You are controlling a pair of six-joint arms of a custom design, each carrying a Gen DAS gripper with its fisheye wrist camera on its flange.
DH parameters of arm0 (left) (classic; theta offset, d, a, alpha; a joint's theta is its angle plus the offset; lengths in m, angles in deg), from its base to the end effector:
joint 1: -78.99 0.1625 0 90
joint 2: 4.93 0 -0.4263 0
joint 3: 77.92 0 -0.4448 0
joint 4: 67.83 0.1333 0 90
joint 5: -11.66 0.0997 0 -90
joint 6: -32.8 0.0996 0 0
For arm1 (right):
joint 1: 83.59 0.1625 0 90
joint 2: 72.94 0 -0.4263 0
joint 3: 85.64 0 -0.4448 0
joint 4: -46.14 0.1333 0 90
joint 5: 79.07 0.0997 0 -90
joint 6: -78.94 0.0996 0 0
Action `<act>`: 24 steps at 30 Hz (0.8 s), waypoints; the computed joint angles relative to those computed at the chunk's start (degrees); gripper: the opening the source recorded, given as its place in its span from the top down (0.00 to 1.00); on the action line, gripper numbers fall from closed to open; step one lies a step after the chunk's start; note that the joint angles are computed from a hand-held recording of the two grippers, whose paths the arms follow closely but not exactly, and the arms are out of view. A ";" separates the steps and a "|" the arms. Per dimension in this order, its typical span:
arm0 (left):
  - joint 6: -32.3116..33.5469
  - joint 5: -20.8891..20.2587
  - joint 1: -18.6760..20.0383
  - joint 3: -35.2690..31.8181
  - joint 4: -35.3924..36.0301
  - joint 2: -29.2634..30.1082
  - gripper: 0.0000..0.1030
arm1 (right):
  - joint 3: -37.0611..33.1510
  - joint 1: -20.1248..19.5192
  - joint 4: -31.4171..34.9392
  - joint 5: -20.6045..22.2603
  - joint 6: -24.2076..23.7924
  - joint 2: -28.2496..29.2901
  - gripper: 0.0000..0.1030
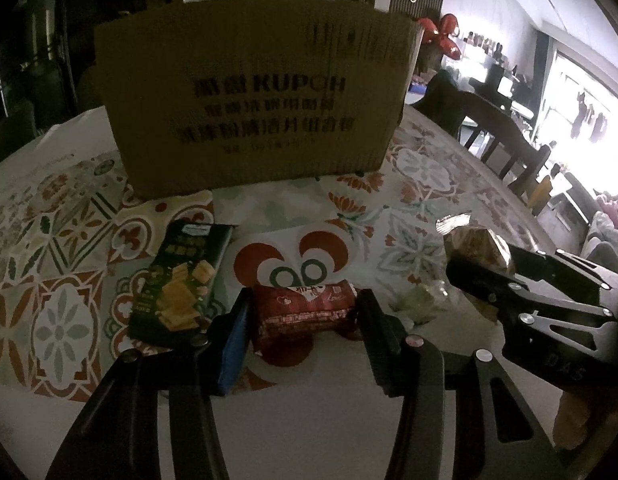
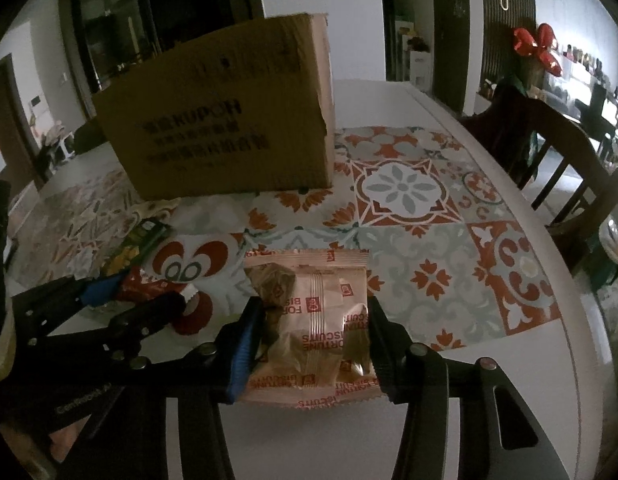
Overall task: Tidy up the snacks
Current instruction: 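Grasp the pink-and-white cookie bag with the right gripper while the left gripper grasps the red pack, then carry the cookie bag and red pack over the cardboard box with both grippers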
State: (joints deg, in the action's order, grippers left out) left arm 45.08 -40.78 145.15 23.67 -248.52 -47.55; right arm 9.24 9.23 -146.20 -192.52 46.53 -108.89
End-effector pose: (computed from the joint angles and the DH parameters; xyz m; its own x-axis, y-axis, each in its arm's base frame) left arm -0.0931 -0.6906 0.0553 -0.7619 0.1921 -0.6185 0.5177 0.7545 -0.4035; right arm 0.1285 -0.7044 0.0339 -0.7658 -0.1964 0.6124 -0.5285 0.7348 -0.4252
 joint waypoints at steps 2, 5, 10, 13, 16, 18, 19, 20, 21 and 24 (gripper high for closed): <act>0.14 0.26 -0.44 0.84 -0.88 -0.74 0.51 | 0.45 0.17 -0.14 0.35 0.45 -0.42 0.51; -0.13 0.86 -1.16 1.92 -1.73 -1.78 0.51 | 1.05 0.48 -0.61 0.69 0.62 -0.93 0.51; 0.10 1.19 -2.42 3.56 -3.69 -3.34 0.51 | 2.52 1.31 -2.53 1.28 0.58 -2.00 0.51; 0.19 1.54 -3.07 4.48 -4.82 -4.41 0.51 | 3.46 1.84 -3.71 1.72 0.48 -2.65 0.51; 0.67 2.03 -3.79 5.45 -6.32 -5.47 0.51 | 4.18 2.44 -5.00 2.09 0.31 -3.16 0.51; 1.35 2.25 -4.28 6.12 -7.74 -6.15 0.51 | 4.69 2.89 -6.03 2.43 0.23 -3.49 0.51; 1.83 2.37 -4.59 6.54 -8.57 -6.60 0.51 | 4.89 3.10 -6.42 2.56 0.16 -3.64 0.51; 2.21 2.42 -4.77 6.75 -9.17 -6.89 0.51 | 5.13 3.36 -7.02 2.80 0.00 -3.83 0.51; 2.83 2.66 -5.08 7.04 -10.16 -7.25 0.51 | 5.25 3.60 -7.54 2.95 -0.16 -3.93 0.51; 4.07 2.99 -5.55 7.51 -12.29 -7.87 0.51 | 5.44 4.22 -8.93 3.61 -0.57 -4.18 0.51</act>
